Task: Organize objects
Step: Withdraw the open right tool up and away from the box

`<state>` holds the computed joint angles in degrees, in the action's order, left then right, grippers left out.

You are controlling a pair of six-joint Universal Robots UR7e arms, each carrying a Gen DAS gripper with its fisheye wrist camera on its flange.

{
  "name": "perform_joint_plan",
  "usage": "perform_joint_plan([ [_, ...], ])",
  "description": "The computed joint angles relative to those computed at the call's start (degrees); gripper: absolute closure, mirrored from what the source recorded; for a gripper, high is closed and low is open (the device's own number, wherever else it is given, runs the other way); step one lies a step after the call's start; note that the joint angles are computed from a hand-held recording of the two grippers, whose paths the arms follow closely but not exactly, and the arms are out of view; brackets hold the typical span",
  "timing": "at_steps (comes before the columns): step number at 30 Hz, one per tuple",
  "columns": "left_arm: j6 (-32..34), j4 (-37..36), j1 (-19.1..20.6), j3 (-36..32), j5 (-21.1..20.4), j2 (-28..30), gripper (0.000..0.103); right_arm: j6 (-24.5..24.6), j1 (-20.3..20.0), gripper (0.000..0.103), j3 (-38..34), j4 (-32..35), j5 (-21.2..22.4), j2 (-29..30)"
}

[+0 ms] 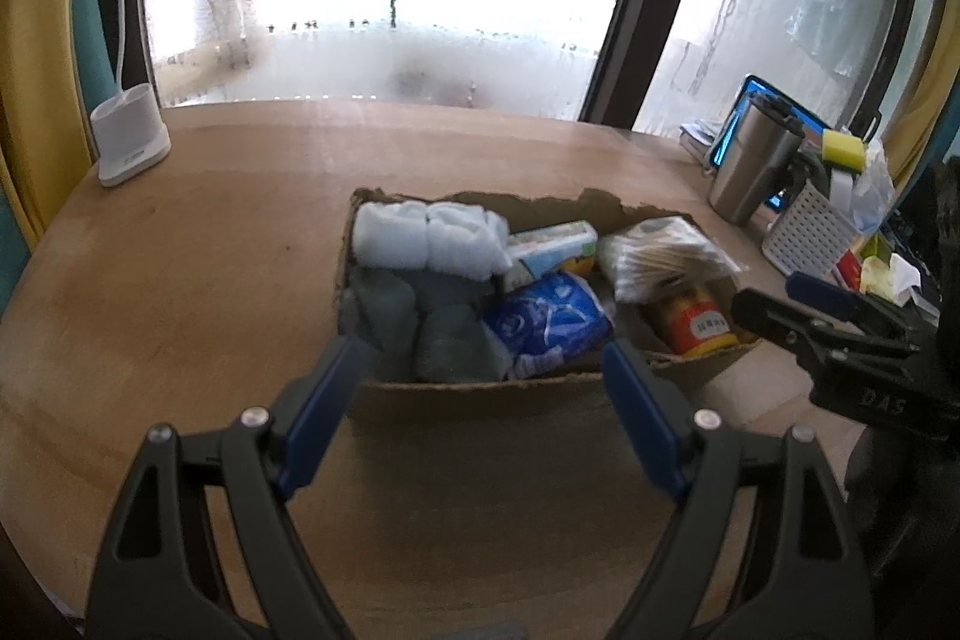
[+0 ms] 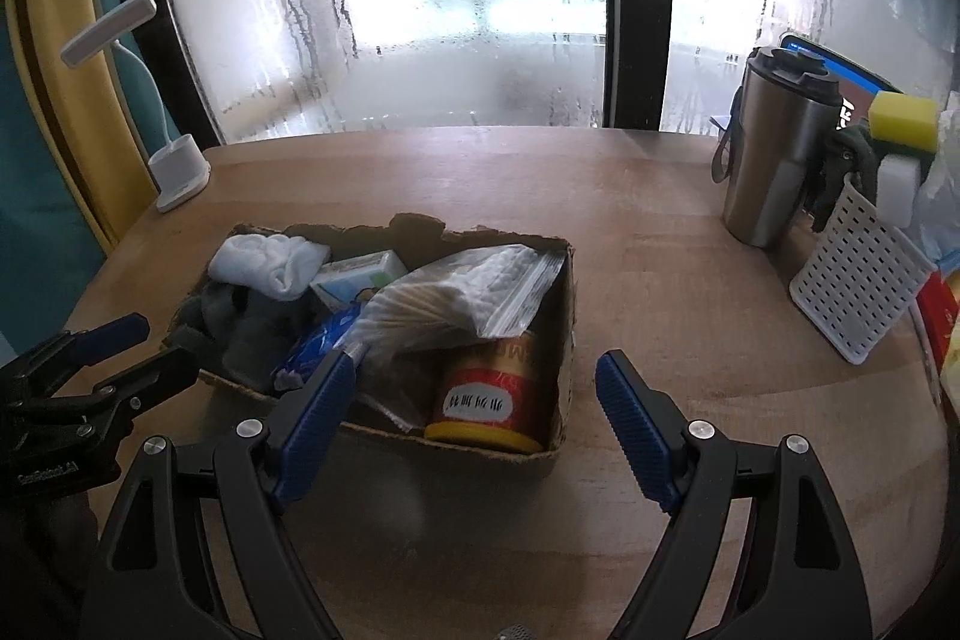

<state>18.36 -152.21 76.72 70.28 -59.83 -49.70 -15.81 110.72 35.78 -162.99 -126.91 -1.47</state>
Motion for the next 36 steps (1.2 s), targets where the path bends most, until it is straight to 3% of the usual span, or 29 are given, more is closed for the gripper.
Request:
perform_joint_plan([
  [36, -0.04, -8.29, -0.45, 13.65, 0.30, -8.94, 0.019, -0.08, 2.77, 0.018, 15.84, -11.18, -0.85, -5.44],
])
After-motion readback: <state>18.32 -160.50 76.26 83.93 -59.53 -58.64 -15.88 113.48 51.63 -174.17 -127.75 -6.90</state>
